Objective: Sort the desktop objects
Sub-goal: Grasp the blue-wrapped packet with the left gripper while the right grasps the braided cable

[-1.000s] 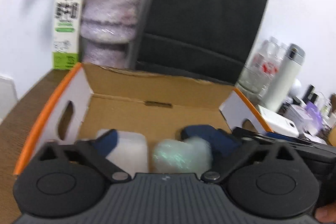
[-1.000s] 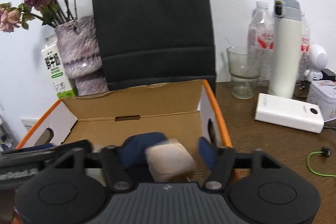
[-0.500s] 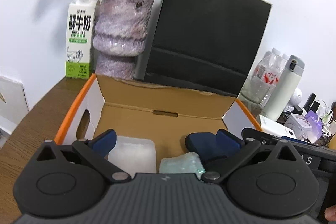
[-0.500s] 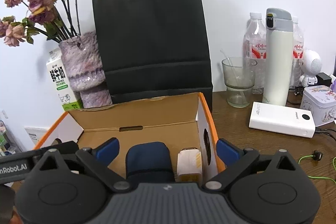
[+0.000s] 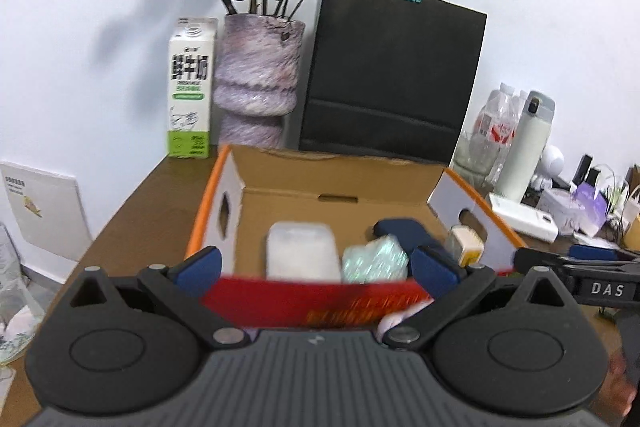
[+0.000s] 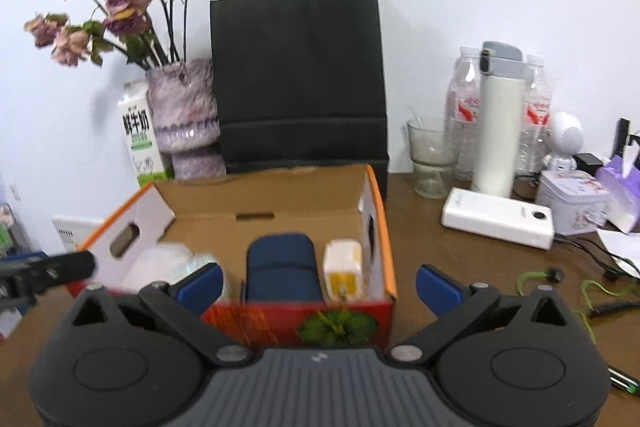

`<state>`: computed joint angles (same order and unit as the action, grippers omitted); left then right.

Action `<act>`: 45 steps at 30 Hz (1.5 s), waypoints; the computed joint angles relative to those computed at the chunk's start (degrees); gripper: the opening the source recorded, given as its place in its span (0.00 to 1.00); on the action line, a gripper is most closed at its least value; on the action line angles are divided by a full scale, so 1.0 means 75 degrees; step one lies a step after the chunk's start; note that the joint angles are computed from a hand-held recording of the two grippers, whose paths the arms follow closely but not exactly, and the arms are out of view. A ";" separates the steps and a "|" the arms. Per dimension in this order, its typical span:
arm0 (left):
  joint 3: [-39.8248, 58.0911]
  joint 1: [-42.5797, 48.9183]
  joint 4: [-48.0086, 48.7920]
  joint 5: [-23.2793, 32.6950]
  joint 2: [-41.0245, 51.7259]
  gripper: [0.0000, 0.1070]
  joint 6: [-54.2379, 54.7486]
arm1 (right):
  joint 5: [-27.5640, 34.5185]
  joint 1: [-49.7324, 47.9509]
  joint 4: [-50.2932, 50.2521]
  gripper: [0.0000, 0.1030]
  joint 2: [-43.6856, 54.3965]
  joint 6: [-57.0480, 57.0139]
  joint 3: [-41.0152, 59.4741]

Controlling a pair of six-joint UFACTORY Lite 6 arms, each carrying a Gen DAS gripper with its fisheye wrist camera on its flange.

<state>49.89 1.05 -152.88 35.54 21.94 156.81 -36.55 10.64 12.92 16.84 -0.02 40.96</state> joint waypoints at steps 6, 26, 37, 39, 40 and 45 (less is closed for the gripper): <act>-0.1251 0.0871 0.0628 0.0299 -0.0564 0.96 0.0016 | -0.0296 -0.0092 0.0128 1.00 -0.0605 -0.0116 -0.1378; -0.2490 0.1108 -0.0083 0.1598 0.0264 0.96 0.1739 | -0.1199 0.0122 0.0570 1.00 0.0502 -0.0004 -0.2221; -0.2257 0.0979 -0.0333 0.1263 0.0559 0.96 0.1954 | -0.1370 0.0023 0.0639 1.00 0.0698 0.0047 -0.2140; -0.2251 0.0981 -0.0342 0.1271 0.0568 0.96 0.1936 | -0.1392 0.0017 0.0630 1.00 0.0727 0.0053 -0.2124; -0.2229 0.0977 -0.0358 0.1256 0.0576 0.96 0.1924 | -0.1392 0.0017 0.0630 1.00 0.0727 0.0053 -0.2124; -0.1961 0.0832 -0.0599 0.1136 0.0706 0.96 0.1834 | -0.1472 -0.0246 0.0304 1.00 0.0604 0.0299 -0.2140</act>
